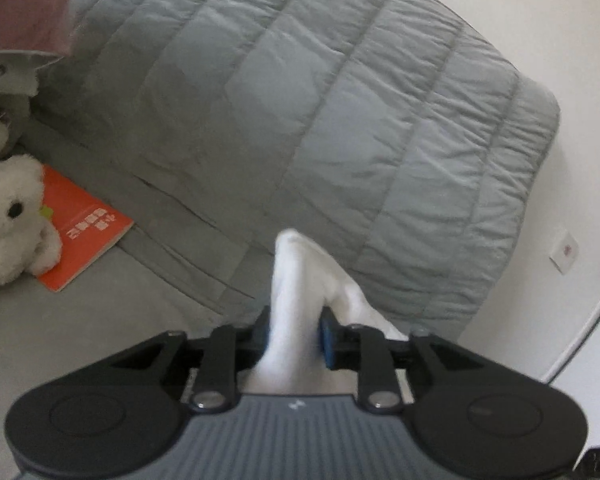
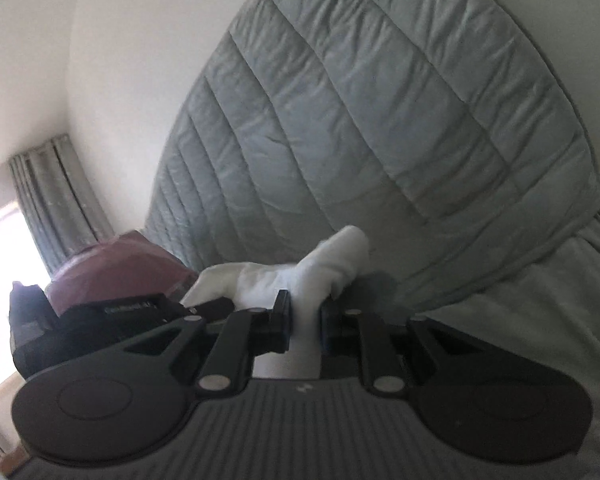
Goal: Fold clothes
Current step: 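Carry the folded garment with the left gripper toward the clothes stack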
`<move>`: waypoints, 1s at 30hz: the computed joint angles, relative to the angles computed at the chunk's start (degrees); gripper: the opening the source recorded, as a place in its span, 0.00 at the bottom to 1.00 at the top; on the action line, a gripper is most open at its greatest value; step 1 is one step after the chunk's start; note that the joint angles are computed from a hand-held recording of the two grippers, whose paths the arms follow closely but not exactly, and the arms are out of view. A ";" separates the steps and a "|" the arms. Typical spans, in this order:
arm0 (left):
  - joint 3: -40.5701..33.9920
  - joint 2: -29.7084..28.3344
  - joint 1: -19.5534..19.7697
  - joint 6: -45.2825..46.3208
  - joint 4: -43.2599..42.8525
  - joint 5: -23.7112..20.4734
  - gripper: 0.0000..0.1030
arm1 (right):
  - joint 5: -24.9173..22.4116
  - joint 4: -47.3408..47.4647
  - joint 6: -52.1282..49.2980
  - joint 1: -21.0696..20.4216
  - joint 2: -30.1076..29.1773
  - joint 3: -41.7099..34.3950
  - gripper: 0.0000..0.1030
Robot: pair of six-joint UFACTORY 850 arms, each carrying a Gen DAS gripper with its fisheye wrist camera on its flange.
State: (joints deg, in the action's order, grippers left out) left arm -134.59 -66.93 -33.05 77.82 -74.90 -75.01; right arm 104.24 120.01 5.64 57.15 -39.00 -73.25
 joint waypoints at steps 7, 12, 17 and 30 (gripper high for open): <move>7.28 4.32 0.47 5.21 -8.50 6.73 0.29 | 3.37 2.00 -2.15 -0.27 -0.69 -1.44 0.26; 11.42 5.89 1.36 10.74 -15.08 1.18 0.21 | 9.73 3.41 -9.29 -0.84 -2.65 -4.88 0.26; 10.18 4.90 0.19 11.96 -11.15 1.30 0.17 | 9.65 -0.42 -19.23 -1.80 -4.13 -7.10 0.26; 5.86 0.54 -2.13 7.09 -9.19 7.77 0.23 | 3.02 5.39 -21.64 -3.60 -3.25 -5.84 0.22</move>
State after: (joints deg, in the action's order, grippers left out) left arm -128.74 -66.39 -35.18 84.91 -84.08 -67.24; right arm 107.26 125.41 -16.01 53.56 -42.25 -79.09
